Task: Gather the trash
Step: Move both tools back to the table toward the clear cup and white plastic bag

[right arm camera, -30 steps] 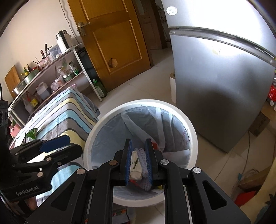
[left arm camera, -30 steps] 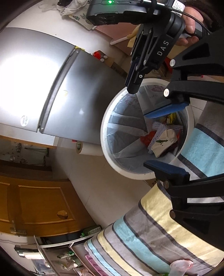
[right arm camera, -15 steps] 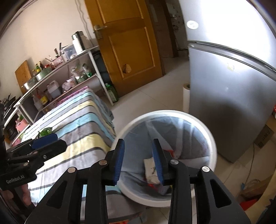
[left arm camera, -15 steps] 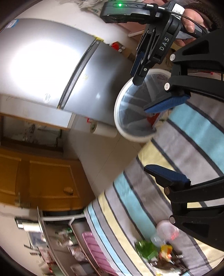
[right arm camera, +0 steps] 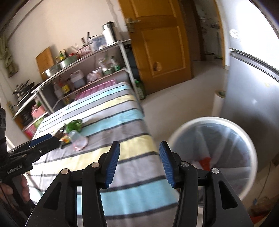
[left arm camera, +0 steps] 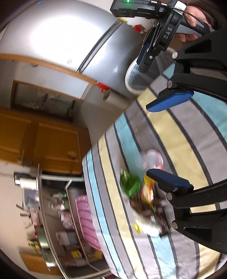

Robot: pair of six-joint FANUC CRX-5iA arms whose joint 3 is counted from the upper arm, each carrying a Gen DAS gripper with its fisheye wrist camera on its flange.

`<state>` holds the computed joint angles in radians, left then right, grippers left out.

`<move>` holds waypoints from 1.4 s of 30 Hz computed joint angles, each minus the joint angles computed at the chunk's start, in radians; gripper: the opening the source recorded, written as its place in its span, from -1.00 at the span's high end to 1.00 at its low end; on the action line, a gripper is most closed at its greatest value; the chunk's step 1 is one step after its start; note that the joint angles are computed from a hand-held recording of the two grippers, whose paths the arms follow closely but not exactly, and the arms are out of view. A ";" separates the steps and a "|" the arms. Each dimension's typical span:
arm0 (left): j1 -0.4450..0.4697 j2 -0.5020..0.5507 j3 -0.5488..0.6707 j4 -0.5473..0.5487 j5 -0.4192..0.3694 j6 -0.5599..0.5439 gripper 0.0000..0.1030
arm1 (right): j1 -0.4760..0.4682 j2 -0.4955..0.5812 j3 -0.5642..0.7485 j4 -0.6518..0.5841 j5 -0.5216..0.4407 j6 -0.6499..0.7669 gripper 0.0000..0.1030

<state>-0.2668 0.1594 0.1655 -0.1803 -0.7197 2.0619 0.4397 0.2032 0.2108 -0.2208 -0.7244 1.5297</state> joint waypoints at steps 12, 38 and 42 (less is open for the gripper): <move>0.094 -0.128 -0.123 -0.078 -0.033 0.127 -0.40 | 0.086 0.087 0.130 -0.089 -0.072 0.139 0.05; 0.228 -0.036 -0.110 0.078 -0.066 -0.054 -0.41 | 0.163 0.336 0.441 -0.062 -0.268 0.211 -0.05; 0.224 -0.013 -0.092 0.086 -0.074 -0.084 -0.33 | 0.173 0.343 0.437 -0.028 -0.258 0.190 -0.05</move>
<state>-0.0428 0.1464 0.0737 -0.0941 -0.7938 1.9780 0.6128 0.5458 0.6480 -0.2492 -0.9826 1.7200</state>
